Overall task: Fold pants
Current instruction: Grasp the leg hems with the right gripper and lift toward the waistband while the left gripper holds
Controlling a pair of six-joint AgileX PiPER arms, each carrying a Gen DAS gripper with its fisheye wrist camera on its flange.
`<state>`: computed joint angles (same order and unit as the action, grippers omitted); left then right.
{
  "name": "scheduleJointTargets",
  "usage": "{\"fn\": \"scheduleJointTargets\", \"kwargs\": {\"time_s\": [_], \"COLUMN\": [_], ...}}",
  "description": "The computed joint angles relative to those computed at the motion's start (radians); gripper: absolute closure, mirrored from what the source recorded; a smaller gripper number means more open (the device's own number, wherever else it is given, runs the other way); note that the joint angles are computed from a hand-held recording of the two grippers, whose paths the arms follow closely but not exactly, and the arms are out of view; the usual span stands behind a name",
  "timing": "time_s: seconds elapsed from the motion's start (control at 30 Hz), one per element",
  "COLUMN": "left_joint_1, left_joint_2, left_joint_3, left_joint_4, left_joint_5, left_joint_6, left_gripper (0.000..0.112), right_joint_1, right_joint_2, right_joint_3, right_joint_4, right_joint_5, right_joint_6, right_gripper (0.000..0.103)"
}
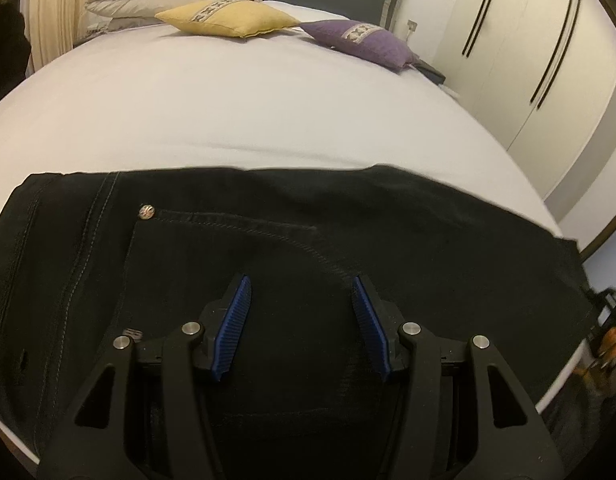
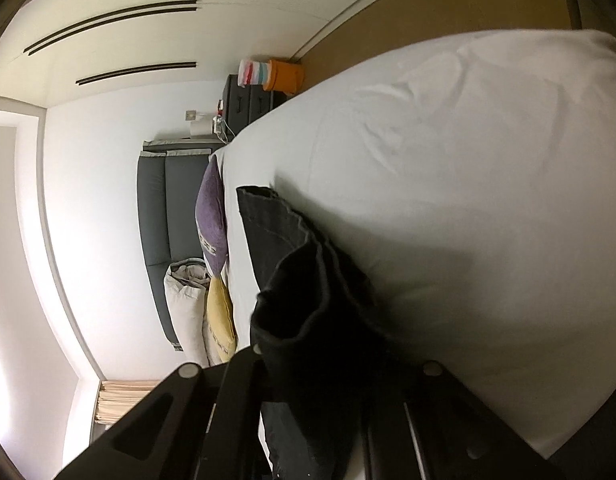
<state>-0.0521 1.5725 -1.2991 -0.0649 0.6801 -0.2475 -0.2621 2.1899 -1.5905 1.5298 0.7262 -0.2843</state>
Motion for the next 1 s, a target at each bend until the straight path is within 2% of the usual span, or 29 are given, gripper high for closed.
{"fn": "scheduleJointTargets", "kwargs": {"time_s": [0.1, 0.23, 0.33, 0.4, 0.53, 0.63, 0.7, 0.8, 0.87, 0.93, 1.0], "left_joint_1": [-0.044, -0.100, -0.150, -0.181, -0.194, -0.172, -0.136, -0.054, -0.012, 0.011, 0.024], "left_joint_2": [0.017, 0.127, 0.219, 0.277, 0.335, 0.333, 0.327, 0.305, 0.311, 0.322, 0.335], "left_joint_3": [-0.083, -0.262, -0.373, -0.441, -0.510, -0.501, -0.480, -0.394, -0.359, -0.338, -0.337], "left_joint_4": [-0.043, -0.208, -0.274, -0.304, -0.350, -0.392, -0.459, -0.662, -0.784, -0.854, -0.884], "left_joint_5": [0.028, 0.116, 0.165, 0.200, 0.229, 0.221, 0.211, 0.203, 0.207, 0.232, 0.255], "left_joint_6": [0.018, 0.119, 0.138, 0.150, 0.153, 0.164, 0.184, 0.277, 0.329, 0.348, 0.364], "left_gripper": [0.061, 0.061, 0.061, 0.061, 0.061, 0.061, 0.061, 0.049, 0.045, 0.042, 0.041], "right_joint_1": [0.003, 0.016, 0.028, 0.041, 0.113, 0.198, 0.300, 0.495, 0.618, 0.698, 0.744], "right_joint_2": [-0.011, -0.023, -0.033, -0.047, -0.071, -0.087, -0.067, -0.007, 0.036, 0.076, 0.067], "right_joint_3": [-0.018, -0.006, -0.026, -0.056, -0.162, -0.276, -0.435, -0.613, -0.640, -0.650, -0.580], "right_joint_4": [-0.052, -0.052, -0.143, -0.263, -0.660, -0.960, -1.160, -1.460, -1.660, -1.810, -1.906], "right_joint_5": [-0.001, -0.029, -0.051, -0.068, -0.127, -0.106, -0.026, 0.055, 0.083, 0.127, 0.100], "right_joint_6": [0.014, -0.019, 0.032, 0.112, 0.406, 0.551, 0.533, 0.367, 0.290, 0.327, 0.373], "right_gripper": [0.097, 0.097, 0.098, 0.098, 0.098, 0.098, 0.098, 0.098, 0.098, 0.099, 0.099]}}
